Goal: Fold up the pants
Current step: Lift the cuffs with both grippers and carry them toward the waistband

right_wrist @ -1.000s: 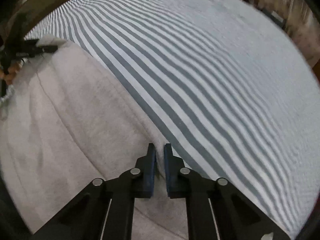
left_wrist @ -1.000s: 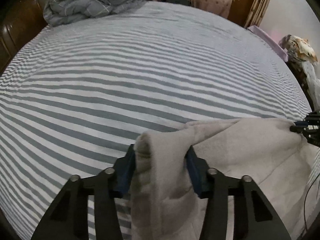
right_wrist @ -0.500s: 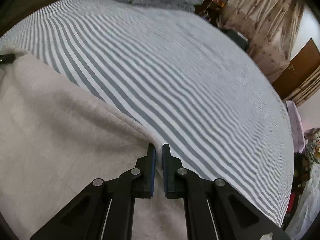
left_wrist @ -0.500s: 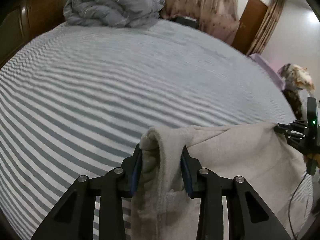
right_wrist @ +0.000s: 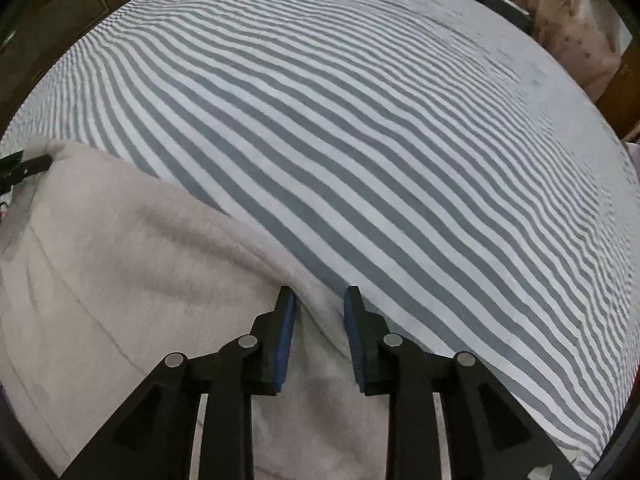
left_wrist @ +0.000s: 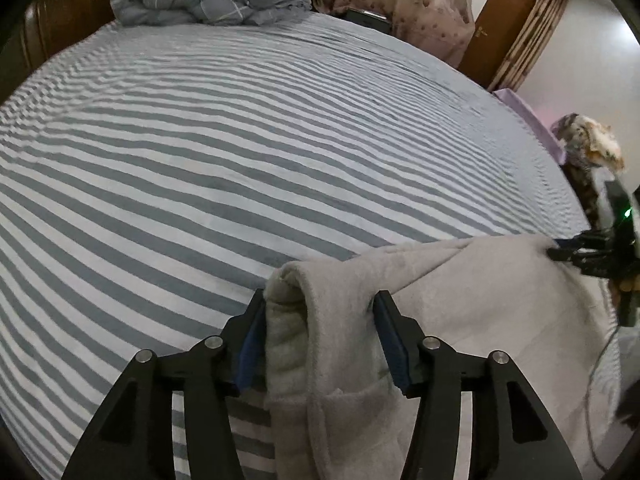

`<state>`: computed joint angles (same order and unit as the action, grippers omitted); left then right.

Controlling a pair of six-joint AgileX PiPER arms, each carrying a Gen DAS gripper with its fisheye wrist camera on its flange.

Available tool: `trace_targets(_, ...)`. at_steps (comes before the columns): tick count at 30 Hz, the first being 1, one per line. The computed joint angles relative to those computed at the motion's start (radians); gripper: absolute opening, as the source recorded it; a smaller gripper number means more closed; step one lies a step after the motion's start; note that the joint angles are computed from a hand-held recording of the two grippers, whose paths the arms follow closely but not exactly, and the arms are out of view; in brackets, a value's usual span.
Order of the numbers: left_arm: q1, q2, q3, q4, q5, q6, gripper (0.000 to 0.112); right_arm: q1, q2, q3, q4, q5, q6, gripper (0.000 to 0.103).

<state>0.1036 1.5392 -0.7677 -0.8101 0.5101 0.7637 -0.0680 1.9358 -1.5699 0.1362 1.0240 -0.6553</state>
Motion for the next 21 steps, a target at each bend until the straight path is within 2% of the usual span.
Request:
trace_targets(4, 0.034, 0.058, -0.052, -0.054, 0.056, 0.08, 0.059, -0.022, 0.024, -0.037, 0.036, 0.02, -0.052, 0.024)
trace_targets(9, 0.015, 0.108, -0.106, -0.041, 0.05, 0.075, 0.064, -0.038, -0.021, 0.061, 0.072, -0.054, -0.075, 0.025)
trace_targets(10, -0.001, 0.11, -0.104, -0.035, 0.026, 0.069, 0.064, -0.038, -0.022, 0.062, 0.078, -0.054, -0.085, 0.02)
trace_targets(11, -0.032, 0.099, -0.093, 0.01, -0.015, 0.038, 0.063, -0.031, -0.031, 0.074, 0.074, -0.063, -0.088, 0.015)
trace_targets(14, -0.116, 0.043, -0.045, 0.193, -0.125, -0.098, 0.05, -0.015, -0.117, 0.2, 0.031, -0.151, -0.106, 0.008)
trace_targets(19, -0.143, -0.039, -0.027, 0.34, -0.111, -0.282, 0.039, 0.044, -0.252, 0.324, -0.11, -0.283, 0.015, 0.006)
trace_targets(21, -0.157, -0.092, -0.031, 0.415, -0.078, -0.351, 0.038, 0.067, -0.316, 0.356, -0.175, -0.297, 0.066, 0.005)
